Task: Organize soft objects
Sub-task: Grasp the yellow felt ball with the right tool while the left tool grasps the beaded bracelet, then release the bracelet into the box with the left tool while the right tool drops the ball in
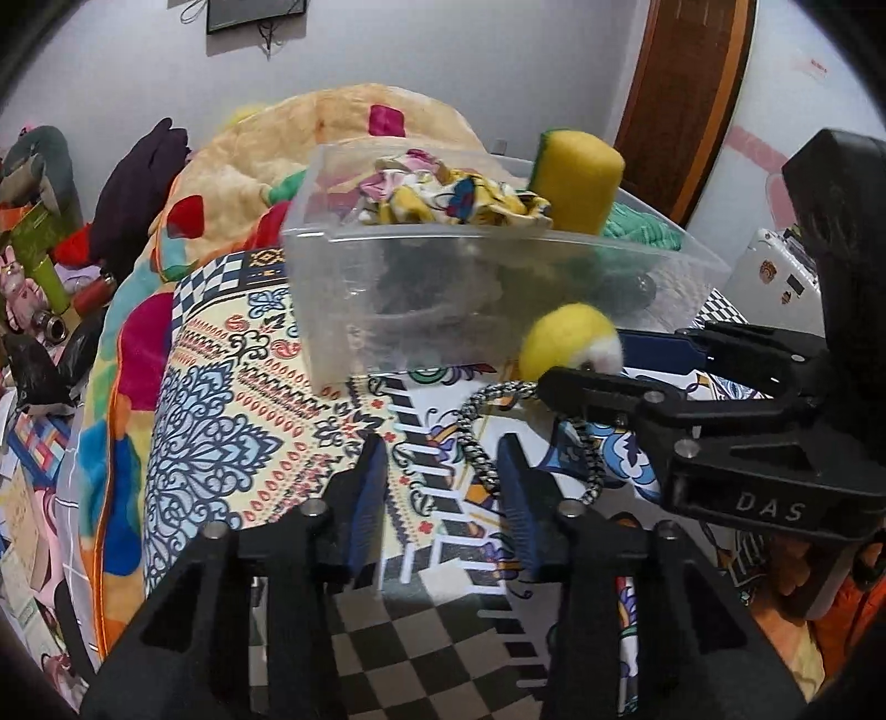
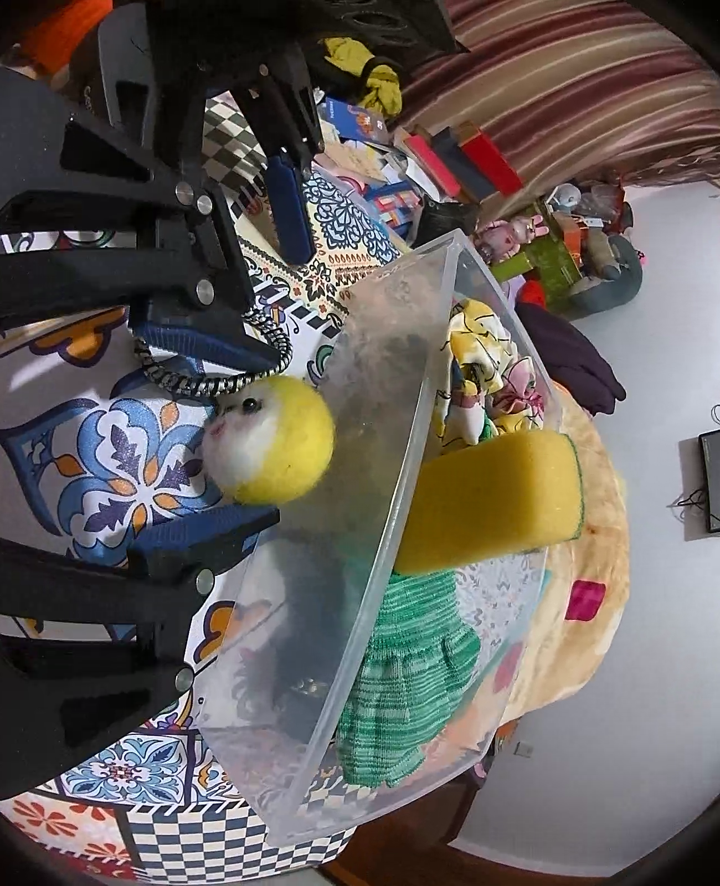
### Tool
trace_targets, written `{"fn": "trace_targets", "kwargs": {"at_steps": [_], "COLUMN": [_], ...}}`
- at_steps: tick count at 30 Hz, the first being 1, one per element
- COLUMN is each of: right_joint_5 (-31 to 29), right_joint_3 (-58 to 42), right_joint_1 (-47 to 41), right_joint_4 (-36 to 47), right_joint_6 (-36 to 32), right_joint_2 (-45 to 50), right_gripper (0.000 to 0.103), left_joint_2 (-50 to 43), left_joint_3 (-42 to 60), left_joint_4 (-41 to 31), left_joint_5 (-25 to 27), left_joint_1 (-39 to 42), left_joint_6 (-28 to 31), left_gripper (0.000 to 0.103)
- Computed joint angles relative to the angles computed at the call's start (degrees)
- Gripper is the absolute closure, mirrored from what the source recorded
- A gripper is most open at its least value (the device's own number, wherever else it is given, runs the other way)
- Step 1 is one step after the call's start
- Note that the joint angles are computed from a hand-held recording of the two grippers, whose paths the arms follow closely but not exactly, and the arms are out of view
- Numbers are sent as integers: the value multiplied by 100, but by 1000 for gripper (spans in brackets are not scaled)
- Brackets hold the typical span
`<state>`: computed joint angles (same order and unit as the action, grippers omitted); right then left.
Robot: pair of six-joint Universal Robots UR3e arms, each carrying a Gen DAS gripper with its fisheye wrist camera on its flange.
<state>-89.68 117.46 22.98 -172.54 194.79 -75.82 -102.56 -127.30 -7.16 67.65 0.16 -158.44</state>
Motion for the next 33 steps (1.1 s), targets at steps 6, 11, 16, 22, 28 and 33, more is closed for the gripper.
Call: {"fn": "trace_targets", "kwargs": {"at_steps": [6,11,16,22,28,33], "right_joint_5": [-314,-338,-504,-602,-785,-978], "right_joint_3": [282,727,1073,1305,1373,1344], "right_joint_1": [100,-5,-3,-80,-117,-155], "right_joint_4": [-207,-447,-541,-574,-582,-587], "right_joint_6": [31,73,155,217,230,125], "right_joint_2": [-239,-662,-1068,-1443,-1833,-2078], "right_gripper": [64,64,64,64,64,64], "left_joint_2": [-119,-203,-88,431,1035,1123], "left_joint_3": [219,179,-37,-392,-435,-37], "left_joint_4": [-82,146,333,506,538,544], "left_joint_5": [247,353,349,212,-27,-150], "left_joint_1": [-298,-380,-387,-322,-181,-158], "left_joint_6": [-66,-62,3,-60,-238,-486], "left_gripper": [75,94,97,98,98,98]}}
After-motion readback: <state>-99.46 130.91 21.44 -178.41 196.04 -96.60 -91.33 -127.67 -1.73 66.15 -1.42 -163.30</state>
